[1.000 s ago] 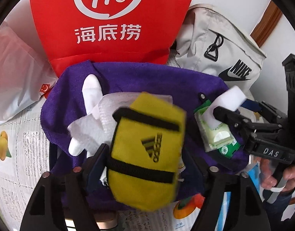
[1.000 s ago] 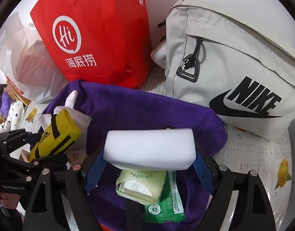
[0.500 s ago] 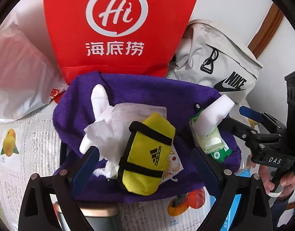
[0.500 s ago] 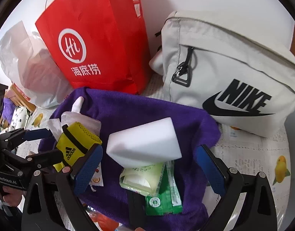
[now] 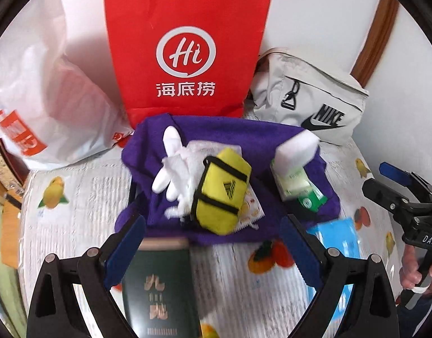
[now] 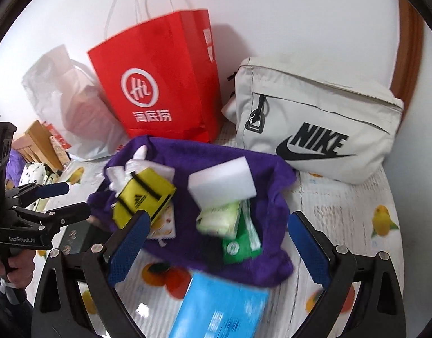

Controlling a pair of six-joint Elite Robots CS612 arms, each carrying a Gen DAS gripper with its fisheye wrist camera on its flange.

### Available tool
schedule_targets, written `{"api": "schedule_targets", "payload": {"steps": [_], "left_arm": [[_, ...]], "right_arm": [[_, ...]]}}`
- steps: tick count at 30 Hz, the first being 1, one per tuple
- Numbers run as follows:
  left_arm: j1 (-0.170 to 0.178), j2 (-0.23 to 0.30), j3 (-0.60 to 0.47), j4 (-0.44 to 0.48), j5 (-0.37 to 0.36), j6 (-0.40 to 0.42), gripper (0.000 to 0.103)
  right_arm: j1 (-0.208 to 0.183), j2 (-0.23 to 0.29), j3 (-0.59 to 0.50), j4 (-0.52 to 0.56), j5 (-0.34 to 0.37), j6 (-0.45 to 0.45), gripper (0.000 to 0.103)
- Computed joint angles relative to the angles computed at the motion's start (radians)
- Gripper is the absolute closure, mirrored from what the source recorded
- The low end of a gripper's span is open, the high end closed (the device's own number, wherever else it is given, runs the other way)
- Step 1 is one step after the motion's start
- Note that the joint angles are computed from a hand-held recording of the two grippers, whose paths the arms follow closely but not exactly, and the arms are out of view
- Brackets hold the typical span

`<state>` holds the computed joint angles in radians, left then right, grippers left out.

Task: Organize soft objects

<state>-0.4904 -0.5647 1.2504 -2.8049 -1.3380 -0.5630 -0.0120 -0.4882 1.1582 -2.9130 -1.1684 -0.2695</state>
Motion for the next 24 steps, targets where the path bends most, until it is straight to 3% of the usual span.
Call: {"api": "schedule_targets", "payload": {"steps": [6,11,24], "left_arm": [[-0.041,-0.072,0.135,-0.056,0.043,-0.040,0.002],[-0.080,-0.135,0.266,-0.169,0.101,-0.099,0.000],[-0.209,-0.232,0.484,-0.273,0.366,-0.157,0.000]], "right_arm": [[-0.012,-0.090,0.183,-0.122,0.003,0.018,0.005],[-0.019,-0.153,0.318,-0.213,0.011,0.024,0.005],[-0.037,-0.262,0.605,-0.466,0.011,0.022,0.002]]}}
